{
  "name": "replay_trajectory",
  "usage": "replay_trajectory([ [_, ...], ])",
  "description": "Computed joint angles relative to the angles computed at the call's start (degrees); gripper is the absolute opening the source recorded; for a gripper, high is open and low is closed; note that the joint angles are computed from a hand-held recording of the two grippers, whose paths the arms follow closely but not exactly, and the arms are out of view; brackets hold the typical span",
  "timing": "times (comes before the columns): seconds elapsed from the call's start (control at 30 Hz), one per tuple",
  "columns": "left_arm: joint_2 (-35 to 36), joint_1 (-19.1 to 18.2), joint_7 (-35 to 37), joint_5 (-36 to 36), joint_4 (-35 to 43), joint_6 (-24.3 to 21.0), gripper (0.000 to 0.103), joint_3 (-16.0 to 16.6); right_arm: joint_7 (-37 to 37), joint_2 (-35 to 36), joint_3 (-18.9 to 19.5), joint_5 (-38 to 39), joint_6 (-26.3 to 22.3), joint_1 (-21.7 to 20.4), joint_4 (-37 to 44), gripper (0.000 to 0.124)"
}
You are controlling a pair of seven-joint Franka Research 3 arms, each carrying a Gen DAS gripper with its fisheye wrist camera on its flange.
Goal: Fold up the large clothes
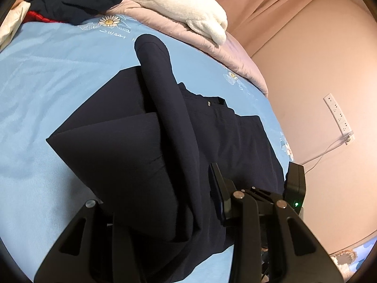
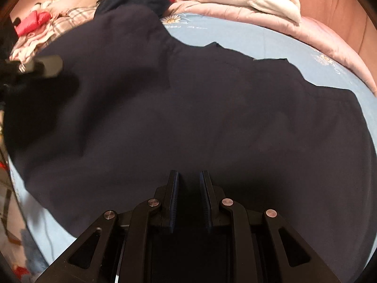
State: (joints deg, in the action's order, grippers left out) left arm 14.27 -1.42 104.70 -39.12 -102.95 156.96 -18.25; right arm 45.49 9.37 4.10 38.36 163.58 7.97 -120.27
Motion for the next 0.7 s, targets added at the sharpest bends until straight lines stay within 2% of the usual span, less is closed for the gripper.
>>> replay_trajectory([
  [0.13,-1.08,-0.57,-1.37,1.25,-0.79,0.39,0.037,0.21,0.43,-3.52,-0.12,3.22,-3.1,-0.65,-1.7,0.022],
  [0.23,-1.7,-1.23,-2.53,2.6,-1.14,0.68,0.037,0.66,-9.08,-8.89,-0.27,13.55,-4.45,-0.98,-5.95,0.022],
  [0.3,-1.66,-2.03,-4.62,4.61,-0.85,0.75,0.037,1.2,-13.6,-12.46,-1.53,18.79,-5.74,0.31,-9.41,0.022],
  [0.37,-1.45,-2.98,-7.58,7.69,-0.45,0.94,0.037,1.83,-16.23,-15.08,-2.91,21.11,-7.62,1.56,-12.75,0.022],
  [0.53,-0.95,-4.7,-15.09,15.34,0.35,1.13,0.037,2.78,-18.68,-13.4,-3.21,21.98,-3.28,4.24,-14.55,0.022],
  [0.57,-0.83,-4.96,-16.58,16.63,0.79,0.84,0.035,2.84,-19.4,-12.78,-2.71,21.96,-1.0,4.88,-14.69,0.022],
  [0.63,-0.65,-5.43,-19.03,19.13,1.47,0.65,0.035,2.92,-23.7,-11.6,-2.34,25.34,1.74,5.9,-14.37,0.022],
  [0.67,-0.6,-5.88,-20.48,20.91,1.86,0.47,0.035,3.13,-25.93,-11.6,-2.46,27.82,1.44,6.02,-14.28,0.022],
  [0.7,-0.42,-6.74,-22.6,23.57,2.63,0.11,0.035,3.6,-27.26,-11.91,-3.04,29.49,-0.82,5.6,-14.03,0.022],
])
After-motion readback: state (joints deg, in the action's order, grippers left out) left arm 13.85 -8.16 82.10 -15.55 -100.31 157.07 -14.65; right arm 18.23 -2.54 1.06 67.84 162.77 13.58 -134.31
